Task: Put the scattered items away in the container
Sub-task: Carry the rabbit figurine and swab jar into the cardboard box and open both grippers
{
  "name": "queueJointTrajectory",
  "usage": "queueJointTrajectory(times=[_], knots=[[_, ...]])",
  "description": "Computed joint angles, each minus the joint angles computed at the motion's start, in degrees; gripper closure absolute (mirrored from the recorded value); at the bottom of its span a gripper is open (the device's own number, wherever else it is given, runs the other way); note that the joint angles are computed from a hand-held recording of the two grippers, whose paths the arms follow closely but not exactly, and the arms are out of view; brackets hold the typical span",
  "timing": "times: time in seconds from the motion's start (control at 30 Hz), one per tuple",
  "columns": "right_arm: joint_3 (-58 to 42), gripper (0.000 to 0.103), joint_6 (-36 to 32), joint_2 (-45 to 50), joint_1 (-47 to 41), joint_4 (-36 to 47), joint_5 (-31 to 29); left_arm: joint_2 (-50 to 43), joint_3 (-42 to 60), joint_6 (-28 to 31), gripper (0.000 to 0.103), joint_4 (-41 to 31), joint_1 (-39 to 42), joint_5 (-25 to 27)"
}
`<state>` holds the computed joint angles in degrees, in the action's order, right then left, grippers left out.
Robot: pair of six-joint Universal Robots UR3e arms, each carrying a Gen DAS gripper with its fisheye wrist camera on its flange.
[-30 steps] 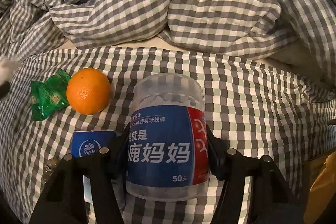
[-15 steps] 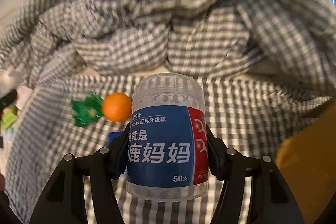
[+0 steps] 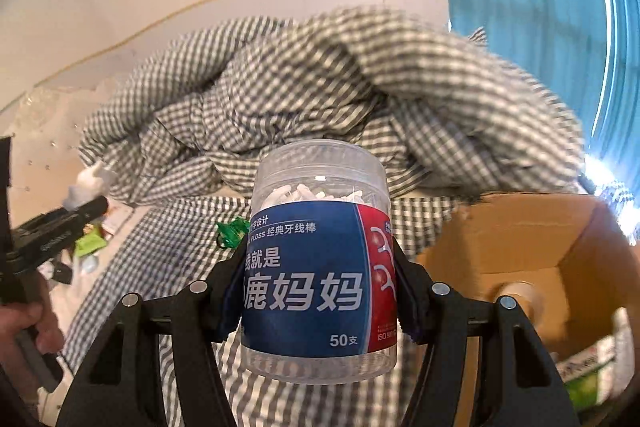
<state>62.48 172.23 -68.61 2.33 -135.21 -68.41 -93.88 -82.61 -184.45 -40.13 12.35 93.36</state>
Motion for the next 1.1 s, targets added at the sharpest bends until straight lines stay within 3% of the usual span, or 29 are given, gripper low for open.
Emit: queueJointTrajectory(times=[0.13,0.53,0.77,1.1], knots=[[6.02,0.042,-3.37,-8.87,-6.16,3.06,4.23,2.11,-1.61,-1.41,0.055,1.23,-4.33,3.43],[15.75,0.042,-9.5,-19.81,-16.66,3.35,4.29,0.07,2.38,-4.87,0.055,-0.55,-18.61,7.43],[16.13,0.042,-10.34,-14.63,-21.95,2.13,0.32,-4.68,10.57,-6.98,0.055,-3.46,-24.44,8.55],[7.81,0.042,-11.39,-3.47,-24.74,4.91,-4.84,-12.62,22.4,-7.51,0.055,-7.3,-31.94,11.12]])
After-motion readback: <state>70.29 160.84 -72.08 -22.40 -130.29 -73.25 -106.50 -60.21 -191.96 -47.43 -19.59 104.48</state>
